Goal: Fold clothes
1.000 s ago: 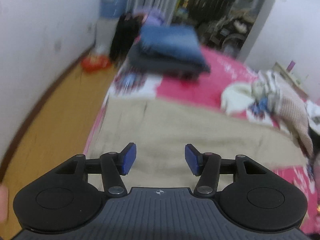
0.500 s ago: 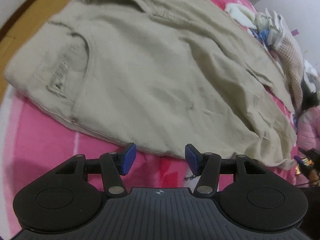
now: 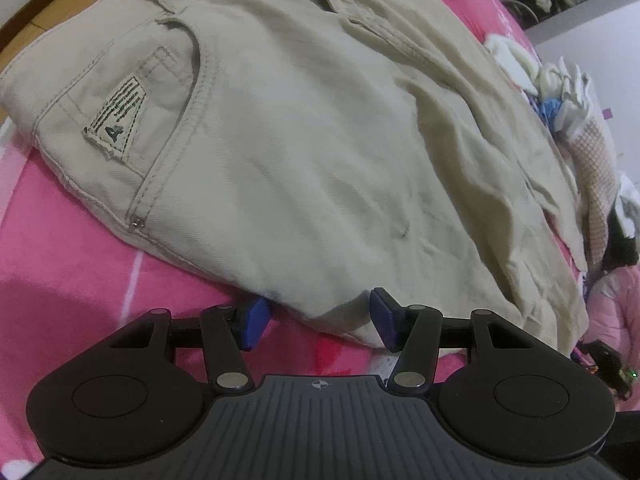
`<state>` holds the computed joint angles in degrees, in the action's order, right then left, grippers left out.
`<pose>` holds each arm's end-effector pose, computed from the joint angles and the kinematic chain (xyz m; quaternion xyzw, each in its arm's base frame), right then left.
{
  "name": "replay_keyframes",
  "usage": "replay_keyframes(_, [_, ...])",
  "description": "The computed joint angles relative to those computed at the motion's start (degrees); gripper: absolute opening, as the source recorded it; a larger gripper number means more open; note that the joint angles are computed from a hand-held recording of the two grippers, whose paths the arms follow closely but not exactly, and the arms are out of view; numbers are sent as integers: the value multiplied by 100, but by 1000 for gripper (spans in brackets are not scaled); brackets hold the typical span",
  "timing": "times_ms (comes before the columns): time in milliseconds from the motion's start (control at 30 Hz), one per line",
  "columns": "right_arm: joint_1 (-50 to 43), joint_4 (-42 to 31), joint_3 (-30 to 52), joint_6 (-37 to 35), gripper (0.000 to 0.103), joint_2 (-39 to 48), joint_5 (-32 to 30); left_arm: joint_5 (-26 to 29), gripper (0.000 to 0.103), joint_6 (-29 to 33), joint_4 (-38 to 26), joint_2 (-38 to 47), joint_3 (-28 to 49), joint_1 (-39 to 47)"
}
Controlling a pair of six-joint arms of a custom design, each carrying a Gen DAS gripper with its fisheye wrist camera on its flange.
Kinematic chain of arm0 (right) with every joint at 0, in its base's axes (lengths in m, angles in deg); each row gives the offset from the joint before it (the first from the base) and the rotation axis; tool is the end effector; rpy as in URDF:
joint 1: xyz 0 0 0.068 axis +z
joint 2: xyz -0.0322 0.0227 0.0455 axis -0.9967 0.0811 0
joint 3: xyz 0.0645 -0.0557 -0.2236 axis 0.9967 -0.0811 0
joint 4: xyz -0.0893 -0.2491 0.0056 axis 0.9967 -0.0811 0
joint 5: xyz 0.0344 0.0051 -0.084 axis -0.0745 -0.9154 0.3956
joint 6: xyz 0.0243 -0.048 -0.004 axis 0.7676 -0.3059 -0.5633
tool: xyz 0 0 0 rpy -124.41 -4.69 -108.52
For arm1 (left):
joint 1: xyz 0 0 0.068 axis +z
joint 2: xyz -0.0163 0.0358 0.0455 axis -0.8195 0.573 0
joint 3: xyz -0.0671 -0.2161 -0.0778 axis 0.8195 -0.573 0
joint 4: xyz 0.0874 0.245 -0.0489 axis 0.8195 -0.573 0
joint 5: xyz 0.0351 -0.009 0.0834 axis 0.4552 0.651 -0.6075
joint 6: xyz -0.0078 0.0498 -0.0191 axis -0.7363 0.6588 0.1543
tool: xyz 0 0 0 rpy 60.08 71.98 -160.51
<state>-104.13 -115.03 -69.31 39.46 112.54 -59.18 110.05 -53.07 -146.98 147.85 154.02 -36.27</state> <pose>0.1509 -0.0467 0.1478 0.5947 0.7263 0.1796 0.2942 0.4028 0.1172 0.1680 -0.0297 0.9625 -0.2536 0.0920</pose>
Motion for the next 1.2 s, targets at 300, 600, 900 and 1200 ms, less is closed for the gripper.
replay_keyframes(300, [279, 133, -62, -7, 9, -74, 252, -130, 53, -512, 681, -550, -765, -83])
replay_keyframes(600, [-189, 352, -425, 148, 9, -368, -220, 175, 53, -593, 561, -666, -969, 6])
replay_keyframes(900, [-298, 421, -519, 246, 9, -443, -356, 758, 49, -859, 753, -770, -1160, 168])
replay_keyframes(1200, [-375, 433, -550, 246, 8, -463, -419, 783, 47, -1111, 1109, -774, -1495, 183])
